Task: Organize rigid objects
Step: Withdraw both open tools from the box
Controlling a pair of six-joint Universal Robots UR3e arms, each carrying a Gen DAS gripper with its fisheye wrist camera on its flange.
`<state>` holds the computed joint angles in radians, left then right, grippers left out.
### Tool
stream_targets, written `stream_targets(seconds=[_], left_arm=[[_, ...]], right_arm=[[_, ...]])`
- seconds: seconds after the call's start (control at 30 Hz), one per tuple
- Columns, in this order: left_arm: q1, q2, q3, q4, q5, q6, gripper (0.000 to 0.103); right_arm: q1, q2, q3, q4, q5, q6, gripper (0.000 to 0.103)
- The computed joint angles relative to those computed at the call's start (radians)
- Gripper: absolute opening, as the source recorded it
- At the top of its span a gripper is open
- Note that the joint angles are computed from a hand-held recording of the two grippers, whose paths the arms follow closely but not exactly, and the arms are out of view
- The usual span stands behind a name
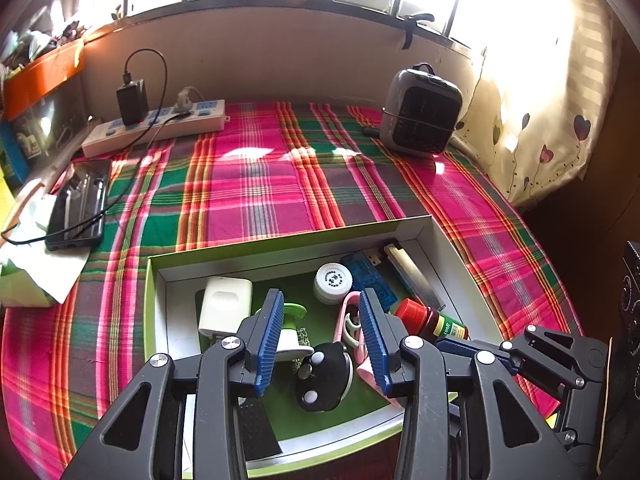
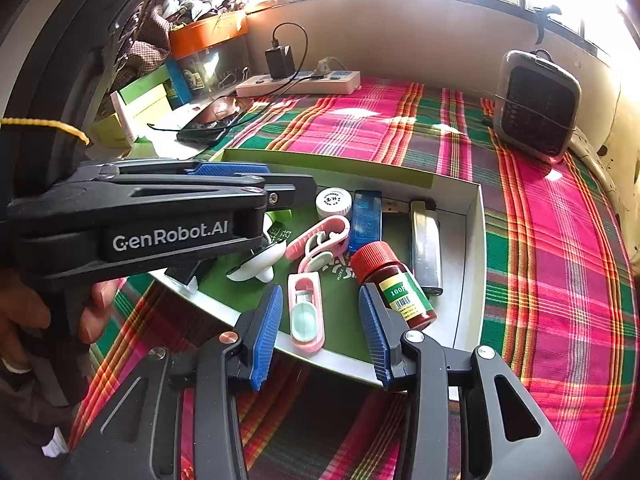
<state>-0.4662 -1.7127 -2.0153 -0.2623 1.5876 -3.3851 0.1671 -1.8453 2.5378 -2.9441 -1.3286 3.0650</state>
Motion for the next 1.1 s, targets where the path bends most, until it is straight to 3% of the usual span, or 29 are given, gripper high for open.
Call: stream_targets(seconds=[0.73,0.87,1.1], left_arm=[[-0.126,0.206,-0.235,0.036,0.164,-0.119,0.039],[-0.134,0.237,-0.29,0.048,0.158,-0.151,0.039],[-0.189,0.269,-0.355,0.043,0.223,-0.215,0.039]], right_arm=[[0.12,-0.162,0.066,0.01,-0.162,0.146,0.042],[0.15,-0.189,0.078,0.013,-0.214,0.189,0.042],[0.254,-0.185,0.077,0.01,-0.339,0.267,0.042]])
